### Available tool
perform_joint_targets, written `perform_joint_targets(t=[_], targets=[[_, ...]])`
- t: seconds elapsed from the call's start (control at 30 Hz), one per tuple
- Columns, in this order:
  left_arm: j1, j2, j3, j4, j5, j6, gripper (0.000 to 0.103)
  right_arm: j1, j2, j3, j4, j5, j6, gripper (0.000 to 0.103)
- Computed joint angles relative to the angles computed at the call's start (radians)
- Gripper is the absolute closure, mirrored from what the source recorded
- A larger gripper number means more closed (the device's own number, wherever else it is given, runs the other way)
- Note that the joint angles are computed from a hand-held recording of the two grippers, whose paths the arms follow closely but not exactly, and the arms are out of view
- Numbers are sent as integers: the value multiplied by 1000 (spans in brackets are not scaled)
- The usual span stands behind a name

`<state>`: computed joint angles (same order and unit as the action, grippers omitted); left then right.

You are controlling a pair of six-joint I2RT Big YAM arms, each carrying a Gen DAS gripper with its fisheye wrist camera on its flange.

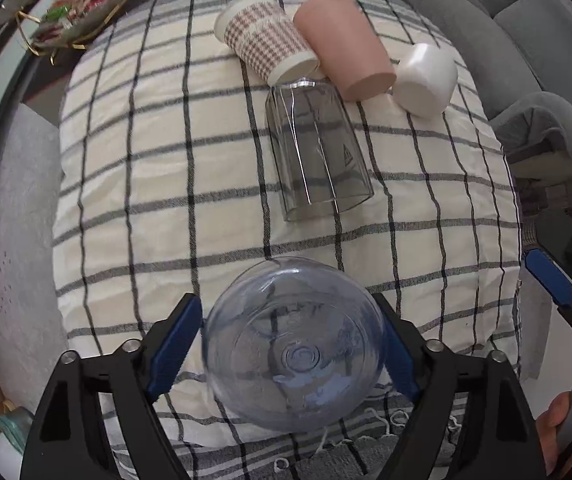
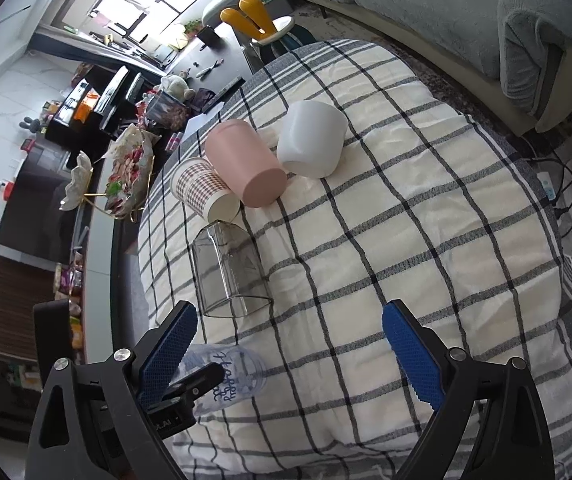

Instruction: Flip cup upside down

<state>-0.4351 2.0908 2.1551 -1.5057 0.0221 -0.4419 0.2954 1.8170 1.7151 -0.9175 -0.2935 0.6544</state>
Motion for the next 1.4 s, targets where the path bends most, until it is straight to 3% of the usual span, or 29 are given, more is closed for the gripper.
perform_joint_targets(t=[0.37, 0.57, 0.7, 1.1, 1.4], targets=[[-65, -230, -246, 288, -254, -5, 8, 27, -114, -87, 80, 96, -79, 9], [-93, -318, -365, 410, -324, -69, 5, 65, -190, -162, 158, 253, -158, 9], [-98, -361, -430, 451, -326, -129, 5, 87, -224, -196, 203, 341, -209, 9], [-151, -475, -600, 550, -453, -176, 5, 160, -285, -294, 332, 542, -332, 9], [-167, -525, -680, 619, -522, -217, 2, 193, -326, -369, 440, 632, -415, 8]])
